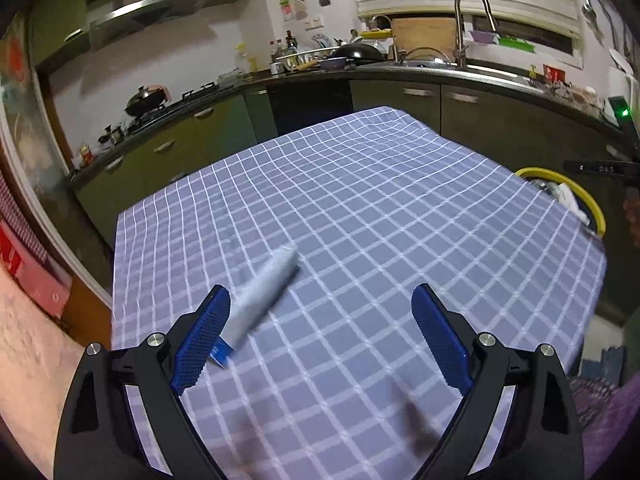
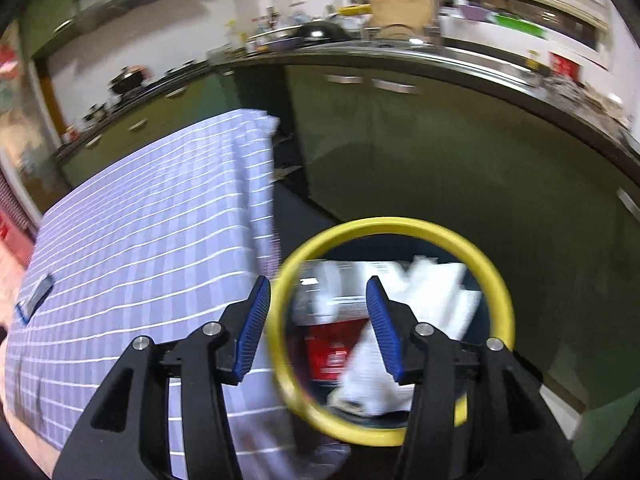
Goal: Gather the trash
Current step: 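Grasp the white toothpaste tube with the left gripper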
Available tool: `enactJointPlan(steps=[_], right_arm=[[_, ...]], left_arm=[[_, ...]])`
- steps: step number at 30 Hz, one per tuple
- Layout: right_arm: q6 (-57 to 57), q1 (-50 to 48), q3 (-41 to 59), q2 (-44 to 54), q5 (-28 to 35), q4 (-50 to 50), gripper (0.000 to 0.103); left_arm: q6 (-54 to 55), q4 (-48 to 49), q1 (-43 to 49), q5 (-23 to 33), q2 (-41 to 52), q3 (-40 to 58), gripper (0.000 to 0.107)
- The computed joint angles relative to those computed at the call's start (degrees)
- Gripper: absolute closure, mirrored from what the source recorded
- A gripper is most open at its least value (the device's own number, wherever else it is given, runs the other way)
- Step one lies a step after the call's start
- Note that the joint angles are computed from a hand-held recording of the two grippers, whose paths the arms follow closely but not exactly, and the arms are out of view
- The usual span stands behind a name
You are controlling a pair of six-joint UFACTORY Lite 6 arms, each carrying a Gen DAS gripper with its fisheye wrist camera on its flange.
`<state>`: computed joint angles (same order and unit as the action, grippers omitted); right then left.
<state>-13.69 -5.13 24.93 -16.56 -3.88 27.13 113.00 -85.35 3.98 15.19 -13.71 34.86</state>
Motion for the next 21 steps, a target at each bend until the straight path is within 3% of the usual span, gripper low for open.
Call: enactJointPlan(steps=[3, 11, 17, 21], right_arm=[[-10.6, 5.8, 2.0, 2.7, -1.0, 12.5, 0.055], [-19.6, 13.1, 5.9, 7.9, -1.9, 24.1, 0.055], [-18.6, 13.3, 5.4, 7.3, -1.5, 23.1, 0.054], [-5.6, 11.6, 5.1, 6.8, -0.5, 9.5, 0.054]], left_arm=[[1.7, 2.7, 3.6, 3.7, 10.5, 8.6, 0.016], [-6.4, 18.1, 7.3, 9.4, 30.7, 26.8, 0.018], [-18.1, 30.0, 7.8, 11.6, 39.8, 36.0, 0.025], [-22.9, 34.5, 8.8, 14.2, 44.1, 39.8, 0.033]])
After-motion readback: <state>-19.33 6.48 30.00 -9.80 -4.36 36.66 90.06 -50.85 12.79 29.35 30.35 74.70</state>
